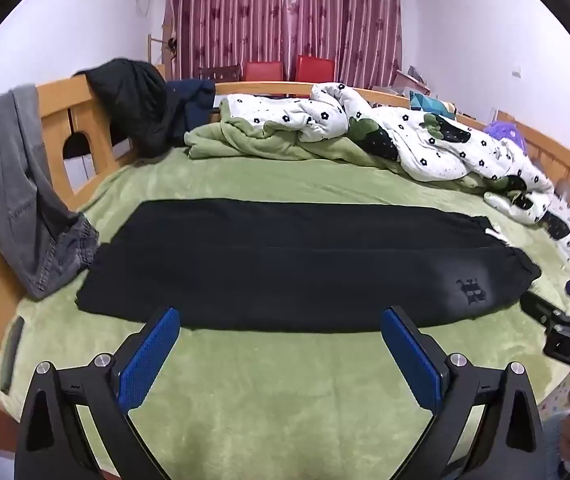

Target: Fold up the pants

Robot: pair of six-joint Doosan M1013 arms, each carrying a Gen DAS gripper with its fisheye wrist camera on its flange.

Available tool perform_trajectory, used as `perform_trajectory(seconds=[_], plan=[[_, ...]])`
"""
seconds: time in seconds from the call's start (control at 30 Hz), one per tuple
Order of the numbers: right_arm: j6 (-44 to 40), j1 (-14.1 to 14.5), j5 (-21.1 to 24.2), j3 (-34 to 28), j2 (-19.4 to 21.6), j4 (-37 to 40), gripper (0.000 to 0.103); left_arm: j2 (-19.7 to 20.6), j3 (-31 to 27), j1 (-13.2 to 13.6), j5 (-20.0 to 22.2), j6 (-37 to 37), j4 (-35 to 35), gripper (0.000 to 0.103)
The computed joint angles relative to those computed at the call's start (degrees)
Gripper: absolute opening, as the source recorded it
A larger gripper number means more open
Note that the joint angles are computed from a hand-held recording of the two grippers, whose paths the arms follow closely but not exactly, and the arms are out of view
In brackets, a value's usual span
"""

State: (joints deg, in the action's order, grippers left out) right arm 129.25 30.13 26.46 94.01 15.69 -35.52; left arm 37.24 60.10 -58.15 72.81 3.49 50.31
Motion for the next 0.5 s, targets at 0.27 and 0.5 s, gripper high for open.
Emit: perform_trajectory(seconds=[0.27, 0.5], plan=[[-2.61, -0.87, 0.28, 0.19, -0.49, 5.09, 0.103, 1.59, -1.71, -1.14, 1.35, 1.50, 4.08, 0.101], [0.64, -0.82, -0.96, 1.42, -1.14, 0.07, 0.103, 0.63, -0.07, -1.04, -0.28, 1.15, 3.96, 0.101]])
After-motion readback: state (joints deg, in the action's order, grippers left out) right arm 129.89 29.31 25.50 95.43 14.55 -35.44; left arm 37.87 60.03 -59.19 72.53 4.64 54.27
